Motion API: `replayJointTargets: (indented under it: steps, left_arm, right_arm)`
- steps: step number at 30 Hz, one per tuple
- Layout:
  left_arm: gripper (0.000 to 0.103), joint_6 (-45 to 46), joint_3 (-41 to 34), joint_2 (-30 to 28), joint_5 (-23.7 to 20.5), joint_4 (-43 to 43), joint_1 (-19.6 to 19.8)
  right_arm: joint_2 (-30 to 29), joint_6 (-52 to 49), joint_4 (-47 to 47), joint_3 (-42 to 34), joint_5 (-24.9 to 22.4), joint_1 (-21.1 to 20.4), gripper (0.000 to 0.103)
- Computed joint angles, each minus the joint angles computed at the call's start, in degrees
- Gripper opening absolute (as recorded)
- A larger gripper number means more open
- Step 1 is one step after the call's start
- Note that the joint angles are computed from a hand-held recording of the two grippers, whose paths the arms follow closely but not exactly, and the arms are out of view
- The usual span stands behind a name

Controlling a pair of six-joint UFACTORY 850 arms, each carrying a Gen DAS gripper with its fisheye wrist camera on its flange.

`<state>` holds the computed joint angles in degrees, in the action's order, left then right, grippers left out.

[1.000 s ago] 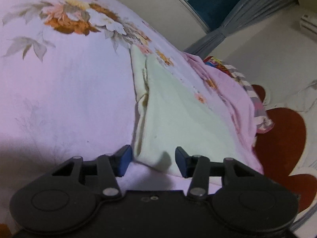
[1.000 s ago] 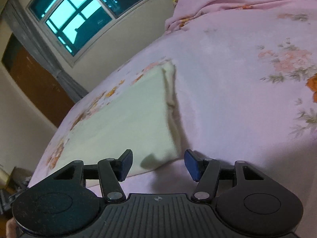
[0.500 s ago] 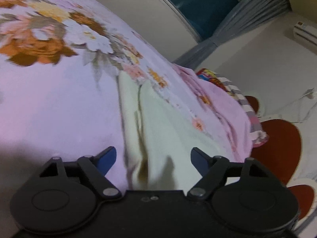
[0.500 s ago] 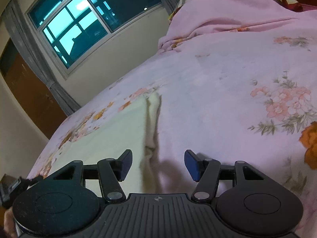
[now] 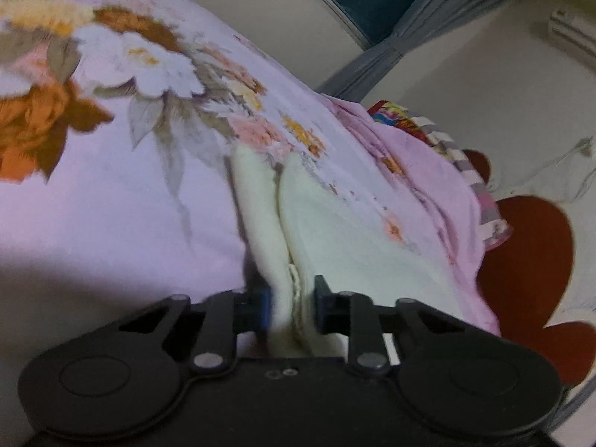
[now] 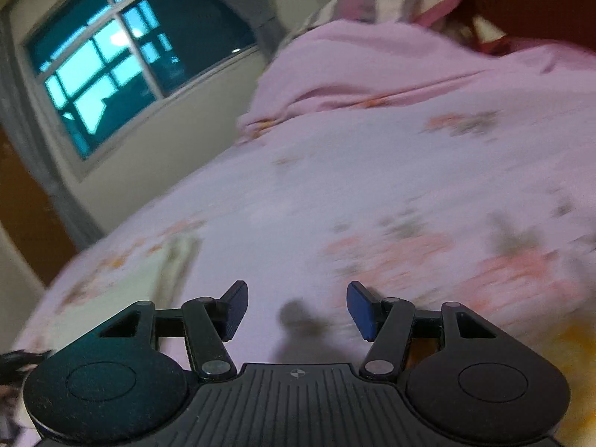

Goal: Fold small clothes

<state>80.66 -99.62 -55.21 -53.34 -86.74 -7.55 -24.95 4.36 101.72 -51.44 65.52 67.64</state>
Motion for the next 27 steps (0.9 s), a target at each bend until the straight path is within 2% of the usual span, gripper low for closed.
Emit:
replayJointTargets:
  steps: [3,5,7,9,11,14,16,20,23,24,27]
  left_arm:
    - [0.016,-2.0,-0.3,0.4,0.8,1.7,-0.2]
    - [0.014,-2.5,0.4,1.4,1.9,1.6,-0.5]
    - [0.014,-1.8,1.7,3.2,4.2,1.4,-1.1]
    - [0.014,-5.4,1.8,4.8,6.8,3.8,-2.2]
    - [0.014,-6.9,1.9,6.4,8.6,5.6,-3.6]
    - [0.014,-7.6,2.1,9.1,7.7,7.6,-6.1]
    - [0.014,-9.8,1.9,10.8,8.3,9.7,-8.9]
    - [0.014,-14.3,2.3,12.9,13.5,13.1,-15.8]
    - [0.003,-19.5,2.5,12.7,18.0,14.4,-20.9]
    - [0.0,-19.3,3.3,12.8,19.6,12.0,-22.6]
    - [0.0,-19.7,4.6,12.2,21.8,8.6,-26.5]
  right_arm:
    - [1.7,-2.9,6.9,1.8,2.3,0.9,0.059]
    - [2.3,-8.6,13.3,2.1,4.1,1.0,0.059]
    - [2.2,-16.9,21.2,1.1,5.5,0.0,0.059]
    - [1.6,-18.3,24.3,1.6,5.2,-0.1,0.059]
    - [1.6,-10.0,21.7,3.9,3.0,1.1,0.06]
    - [1.4,-1.2,18.4,6.0,4.1,3.4,0.068]
    - [1.8,2.4,17.4,7.0,5.2,4.8,0.07]
    - [3.3,12.8,14.2,10.6,7.0,6.7,0.07]
    - [3.8,19.5,12.1,12.5,8.6,8.0,0.07]
    - [4.0,20.7,11.7,12.9,8.9,8.2,0.07]
    - [3.9,22.4,11.4,13.2,9.9,9.3,0.071]
